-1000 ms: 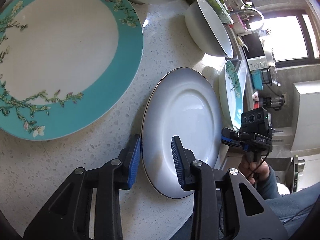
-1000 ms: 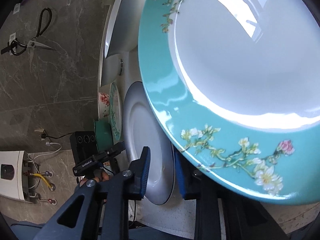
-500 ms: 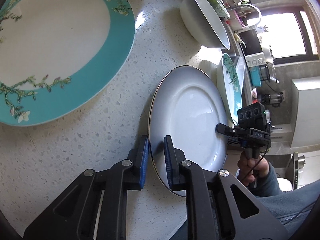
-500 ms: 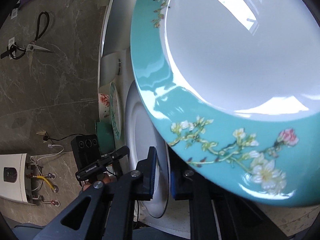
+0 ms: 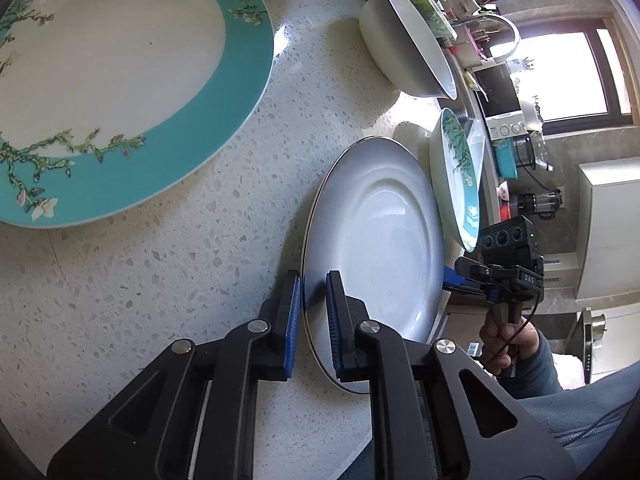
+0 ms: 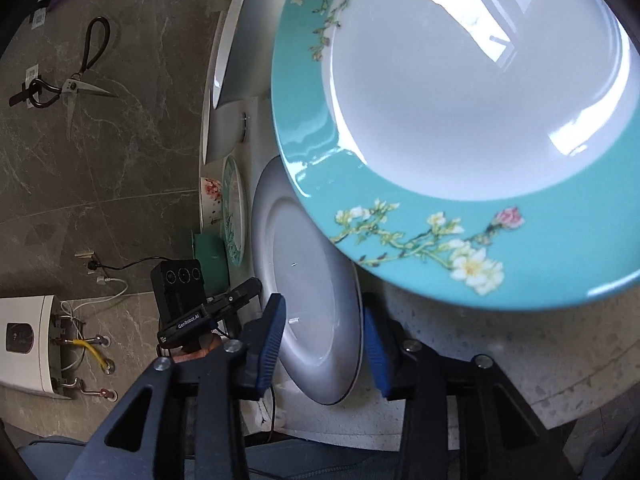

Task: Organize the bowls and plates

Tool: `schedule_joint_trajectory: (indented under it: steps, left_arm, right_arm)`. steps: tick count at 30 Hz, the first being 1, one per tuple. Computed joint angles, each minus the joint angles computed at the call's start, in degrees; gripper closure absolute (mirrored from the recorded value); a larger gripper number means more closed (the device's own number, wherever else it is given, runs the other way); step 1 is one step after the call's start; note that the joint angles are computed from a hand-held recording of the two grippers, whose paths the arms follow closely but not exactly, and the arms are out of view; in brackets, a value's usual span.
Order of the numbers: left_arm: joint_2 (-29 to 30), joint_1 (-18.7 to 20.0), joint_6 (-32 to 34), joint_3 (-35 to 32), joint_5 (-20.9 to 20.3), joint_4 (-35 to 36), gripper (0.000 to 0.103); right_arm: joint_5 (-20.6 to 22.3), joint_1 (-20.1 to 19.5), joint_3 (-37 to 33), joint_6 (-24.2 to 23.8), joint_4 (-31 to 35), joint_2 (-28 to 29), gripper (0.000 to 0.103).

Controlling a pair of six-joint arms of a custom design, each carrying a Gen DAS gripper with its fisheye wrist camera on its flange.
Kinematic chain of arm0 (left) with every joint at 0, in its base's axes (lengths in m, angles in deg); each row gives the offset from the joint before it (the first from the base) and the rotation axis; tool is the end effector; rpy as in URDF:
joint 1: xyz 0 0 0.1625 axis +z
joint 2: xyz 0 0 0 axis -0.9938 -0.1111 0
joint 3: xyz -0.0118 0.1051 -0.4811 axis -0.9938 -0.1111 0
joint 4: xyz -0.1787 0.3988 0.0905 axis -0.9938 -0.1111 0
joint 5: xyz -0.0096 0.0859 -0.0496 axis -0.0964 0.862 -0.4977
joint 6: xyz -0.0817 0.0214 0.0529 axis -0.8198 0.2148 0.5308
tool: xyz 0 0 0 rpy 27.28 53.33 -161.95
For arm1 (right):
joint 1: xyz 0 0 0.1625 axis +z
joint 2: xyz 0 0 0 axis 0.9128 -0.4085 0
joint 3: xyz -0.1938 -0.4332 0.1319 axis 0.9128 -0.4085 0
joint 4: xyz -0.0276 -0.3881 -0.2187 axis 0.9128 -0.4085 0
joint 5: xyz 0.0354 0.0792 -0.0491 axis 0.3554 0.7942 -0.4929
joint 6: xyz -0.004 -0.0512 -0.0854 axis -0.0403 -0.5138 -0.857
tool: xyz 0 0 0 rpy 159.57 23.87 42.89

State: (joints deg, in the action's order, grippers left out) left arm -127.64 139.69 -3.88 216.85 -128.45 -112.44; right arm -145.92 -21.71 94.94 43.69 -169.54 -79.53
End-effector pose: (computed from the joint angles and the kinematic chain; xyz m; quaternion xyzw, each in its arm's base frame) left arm -0.1696 -0.4887 0.0147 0.1120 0.9920 0.0540 0.0211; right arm -0.1341 -0.3730 0.2607 0.1697 0.9626 -0.1465 0.1520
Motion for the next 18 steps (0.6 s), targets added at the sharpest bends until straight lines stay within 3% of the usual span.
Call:
schedule_joint_trajectory:
  steps: [3, 6, 15, 18]
  left_arm:
    - [0.2, -0.3, 0.3, -0.1, 0.1, 0.3, 0.091]
    - [0.3, -0.6, 0.4, -0.3, 0.5, 0.9, 0.091]
    - [0.4, -4.8, 3.1, -1.0, 5.9, 5.3, 0.089]
    - [0.4, -5.1, 2.7, -0.9, 6.6, 5.0, 0.090]
  right_arm:
    - [-4.2, 3.0, 0.4, 0.0, -4.0, -0.1, 0.064]
    - [-6.5, 3.5, 0.6, 2.2, -6.7, 0.5, 0.090]
    - [-12.1, 7.3, 1.0, 1.9, -11.9, 2.2, 0.089]
    - [-12.2, 7.0, 0.7, 1.2, -11.3, 2.2, 0.089]
